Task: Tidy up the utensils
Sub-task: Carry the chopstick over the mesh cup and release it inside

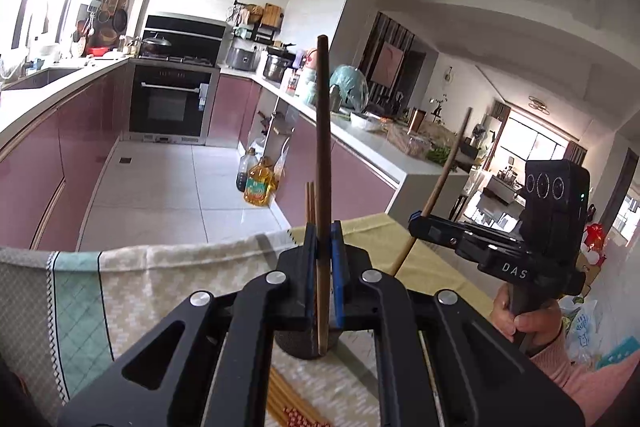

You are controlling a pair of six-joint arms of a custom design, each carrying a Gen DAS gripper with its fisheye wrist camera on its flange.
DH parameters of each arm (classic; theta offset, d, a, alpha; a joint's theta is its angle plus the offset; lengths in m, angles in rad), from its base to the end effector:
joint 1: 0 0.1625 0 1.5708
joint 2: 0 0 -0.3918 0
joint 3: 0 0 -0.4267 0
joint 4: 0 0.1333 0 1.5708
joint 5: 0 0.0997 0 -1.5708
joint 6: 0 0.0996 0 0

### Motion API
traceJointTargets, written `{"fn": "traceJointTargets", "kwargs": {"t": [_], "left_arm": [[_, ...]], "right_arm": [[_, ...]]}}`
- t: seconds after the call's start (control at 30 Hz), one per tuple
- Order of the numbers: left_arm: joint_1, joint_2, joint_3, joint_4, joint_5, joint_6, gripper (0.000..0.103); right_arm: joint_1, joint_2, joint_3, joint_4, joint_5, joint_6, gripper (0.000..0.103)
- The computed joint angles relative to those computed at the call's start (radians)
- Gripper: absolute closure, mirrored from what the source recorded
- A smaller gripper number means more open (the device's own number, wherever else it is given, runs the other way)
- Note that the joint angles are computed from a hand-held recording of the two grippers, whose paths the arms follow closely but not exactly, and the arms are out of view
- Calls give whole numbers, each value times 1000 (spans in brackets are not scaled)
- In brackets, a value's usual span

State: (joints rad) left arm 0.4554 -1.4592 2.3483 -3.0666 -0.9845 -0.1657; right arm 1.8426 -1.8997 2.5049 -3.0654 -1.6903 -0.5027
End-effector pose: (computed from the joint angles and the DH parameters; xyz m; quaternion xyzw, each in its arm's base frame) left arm -0.3138 -0.3635 0.2092 0.3409 0.8520 -0.3941 0.0502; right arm 0.2147 -0.3180 0.3057 0.3165 -0.8441 0.4204 0.1030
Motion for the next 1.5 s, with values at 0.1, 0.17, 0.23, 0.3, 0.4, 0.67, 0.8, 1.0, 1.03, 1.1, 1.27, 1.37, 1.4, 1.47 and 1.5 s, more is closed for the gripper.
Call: {"fn": "traceJointTargets", "kwargs": {"t": [0.1, 0.17, 0.23, 0.3, 0.4, 0.67, 0.8, 1.0, 1.03, 1.1, 1.27, 1.37, 1.4, 1.47, 1.5], "left_arm": [[1, 45, -32, -37, 16, 22, 96], [4, 69, -52, -44, 17, 24, 96], [6, 96, -67, -53, 28, 30, 96], [7, 116, -82, -44, 36, 26, 96], [14, 145, -100, -42, 37, 31, 96], [25, 186, -130, 73, 23, 26, 96], [44, 194, -146, 189, -1, 38, 95], [87, 234, -184, 286, -13, 41, 95], [88, 248, -188, 283, -7, 33, 95], [96, 265, -197, 274, 1, 31, 95], [108, 280, -196, 232, 6, 27, 81], [101, 270, -174, 208, 30, 17, 79], [99, 264, -164, 199, 41, 12, 77], [90, 246, -135, 173, 57, 8, 75], [82, 236, -118, 160, 71, 3, 73]], "right_arm": [[-7, 15, -15, -9, -5, -3, 97], [-14, 26, -24, -13, -3, -5, 97], [-21, 40, -31, -21, 2, -7, 97], [-28, 47, -35, -24, 9, -1, 97], [-39, 57, -36, -34, 19, 1, 97], [-34, 103, -61, 42, -60, 16, 97], [-43, 131, -75, 118, -95, 23, 97], [-68, 192, -114, 186, -130, 52, 96], [-72, 199, -115, 182, -135, 58, 95], [-84, 208, -119, 174, -132, 67, 95], [-100, 197, -110, 143, -115, 79, 87], [-102, 174, -88, 114, -104, 73, 79], [-101, 164, -78, 106, -100, 71, 77], [-96, 147, -61, 92, -96, 61, 74], [-91, 136, -48, 80, -93, 54, 72]]}}
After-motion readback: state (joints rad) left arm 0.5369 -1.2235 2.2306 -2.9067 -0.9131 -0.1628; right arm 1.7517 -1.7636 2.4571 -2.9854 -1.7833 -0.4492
